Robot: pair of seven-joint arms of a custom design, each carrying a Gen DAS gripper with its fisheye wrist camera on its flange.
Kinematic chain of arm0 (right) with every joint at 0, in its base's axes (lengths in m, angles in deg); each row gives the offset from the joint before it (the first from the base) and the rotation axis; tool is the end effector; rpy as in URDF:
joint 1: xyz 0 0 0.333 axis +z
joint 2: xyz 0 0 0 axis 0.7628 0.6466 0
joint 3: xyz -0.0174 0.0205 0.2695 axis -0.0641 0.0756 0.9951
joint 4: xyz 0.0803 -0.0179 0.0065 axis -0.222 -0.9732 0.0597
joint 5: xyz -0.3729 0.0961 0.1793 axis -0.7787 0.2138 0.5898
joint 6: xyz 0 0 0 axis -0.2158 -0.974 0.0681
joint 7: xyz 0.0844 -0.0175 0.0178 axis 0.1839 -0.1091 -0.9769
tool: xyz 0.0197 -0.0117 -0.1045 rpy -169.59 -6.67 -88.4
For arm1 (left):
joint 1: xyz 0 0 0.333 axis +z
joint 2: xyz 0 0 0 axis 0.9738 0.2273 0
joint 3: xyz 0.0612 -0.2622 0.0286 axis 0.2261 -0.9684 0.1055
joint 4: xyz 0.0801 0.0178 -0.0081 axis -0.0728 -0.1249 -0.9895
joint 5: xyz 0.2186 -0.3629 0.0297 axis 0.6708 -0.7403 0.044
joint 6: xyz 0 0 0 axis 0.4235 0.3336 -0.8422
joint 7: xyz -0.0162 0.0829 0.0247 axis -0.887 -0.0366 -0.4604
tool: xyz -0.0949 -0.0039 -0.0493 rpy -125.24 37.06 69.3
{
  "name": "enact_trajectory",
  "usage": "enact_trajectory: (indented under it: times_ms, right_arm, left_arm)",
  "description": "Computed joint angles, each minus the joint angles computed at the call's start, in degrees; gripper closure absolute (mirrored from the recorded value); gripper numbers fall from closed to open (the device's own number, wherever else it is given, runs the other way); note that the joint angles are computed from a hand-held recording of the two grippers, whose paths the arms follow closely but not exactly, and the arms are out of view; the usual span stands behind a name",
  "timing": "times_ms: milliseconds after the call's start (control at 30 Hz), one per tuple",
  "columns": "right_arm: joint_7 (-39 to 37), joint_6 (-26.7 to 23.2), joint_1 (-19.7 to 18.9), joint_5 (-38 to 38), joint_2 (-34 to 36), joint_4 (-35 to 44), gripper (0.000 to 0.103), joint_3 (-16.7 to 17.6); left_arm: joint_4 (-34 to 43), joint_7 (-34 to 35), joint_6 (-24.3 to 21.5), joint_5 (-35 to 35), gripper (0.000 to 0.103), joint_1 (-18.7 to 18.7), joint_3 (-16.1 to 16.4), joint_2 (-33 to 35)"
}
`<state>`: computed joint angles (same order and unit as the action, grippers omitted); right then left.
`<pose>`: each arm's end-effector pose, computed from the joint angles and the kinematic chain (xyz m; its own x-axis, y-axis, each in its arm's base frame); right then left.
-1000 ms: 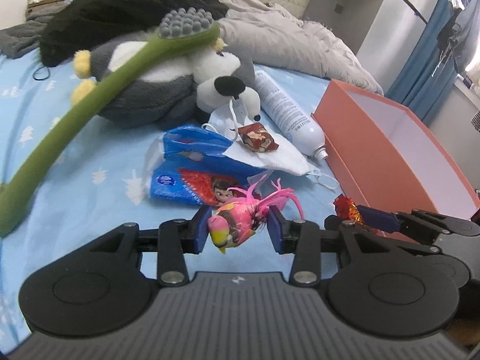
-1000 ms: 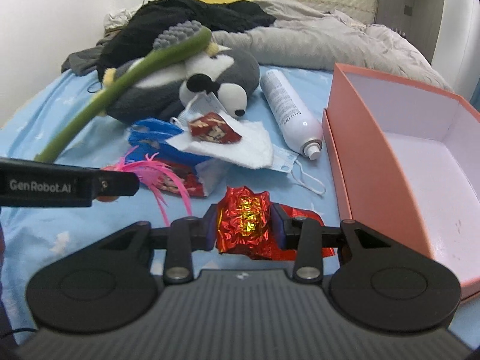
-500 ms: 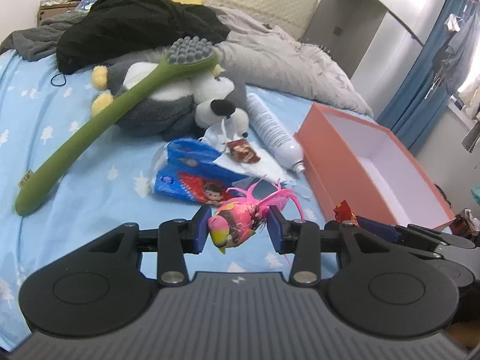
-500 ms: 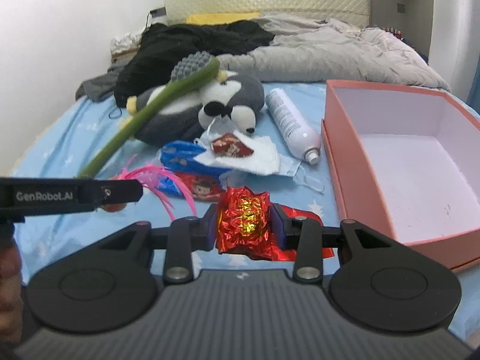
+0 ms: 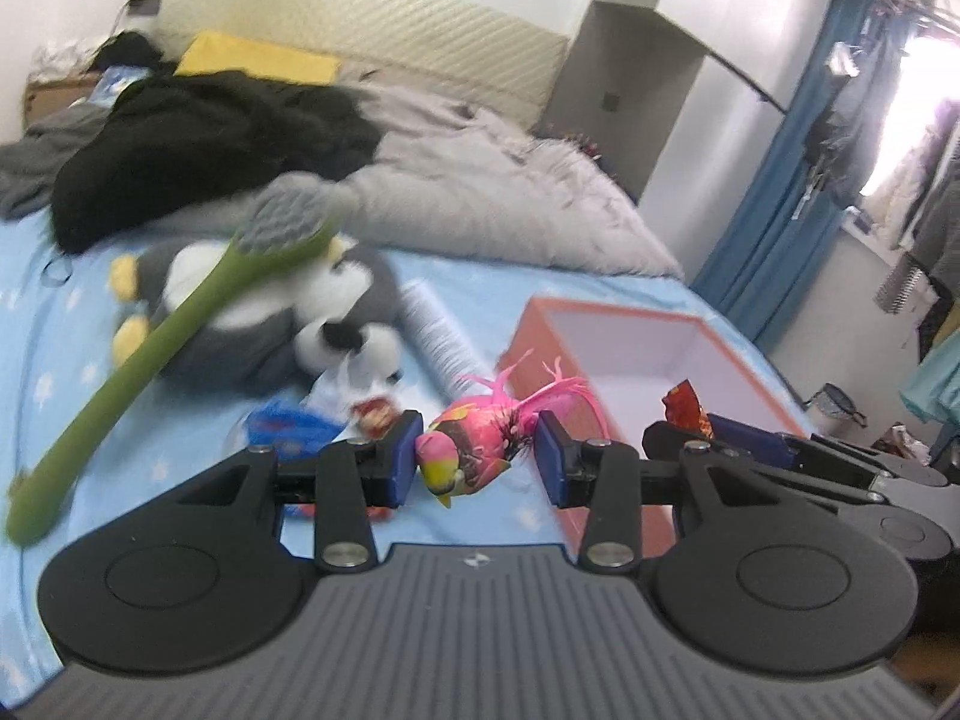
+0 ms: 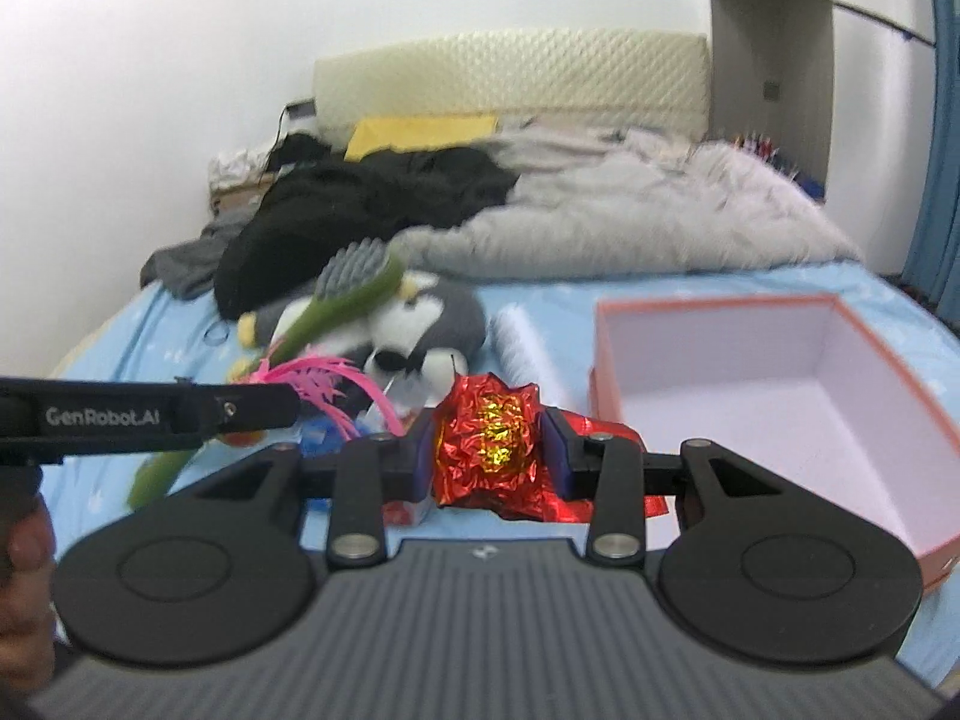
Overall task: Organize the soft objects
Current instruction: 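Carry the pink toy with the left tool while the right tool carries the red candy over the pink box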
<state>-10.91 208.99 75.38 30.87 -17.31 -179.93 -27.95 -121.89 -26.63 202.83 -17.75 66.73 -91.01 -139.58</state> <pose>0.4469 0.2808 0.5779 0.6021 -0.7943 -0.0812 -0.4345 -0.2406 -0.8680 0.3652 -0.1252 0.5988 0.2527 -0.9167 0.3094 -0.4760 -0.3962 -0.7851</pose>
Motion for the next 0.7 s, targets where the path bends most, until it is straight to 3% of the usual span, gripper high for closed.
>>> enact_trajectory:
  times_ms: [300,367,700]
  right_arm:
    - [-1.16,1.02,-2.52,-0.76,2.70,6.48,0.063,-1.67]
    - [-1.22,0.37,-3.17,-0.78,3.66,8.27,0.063,-2.14]
    - [3.88,-6.54,-9.90,-7.71,9.60,16.95,0.063,-2.88]
  left_arm:
    - [14.35,4.07,5.66,0.77,0.056,0.08,-0.60,13.96]
    - [18.50,4.15,5.21,2.03,0.056,1.12,-2.32,17.42]
    - [37.26,12.36,2.51,-2.71,0.056,-2.75,-2.58,35.85]
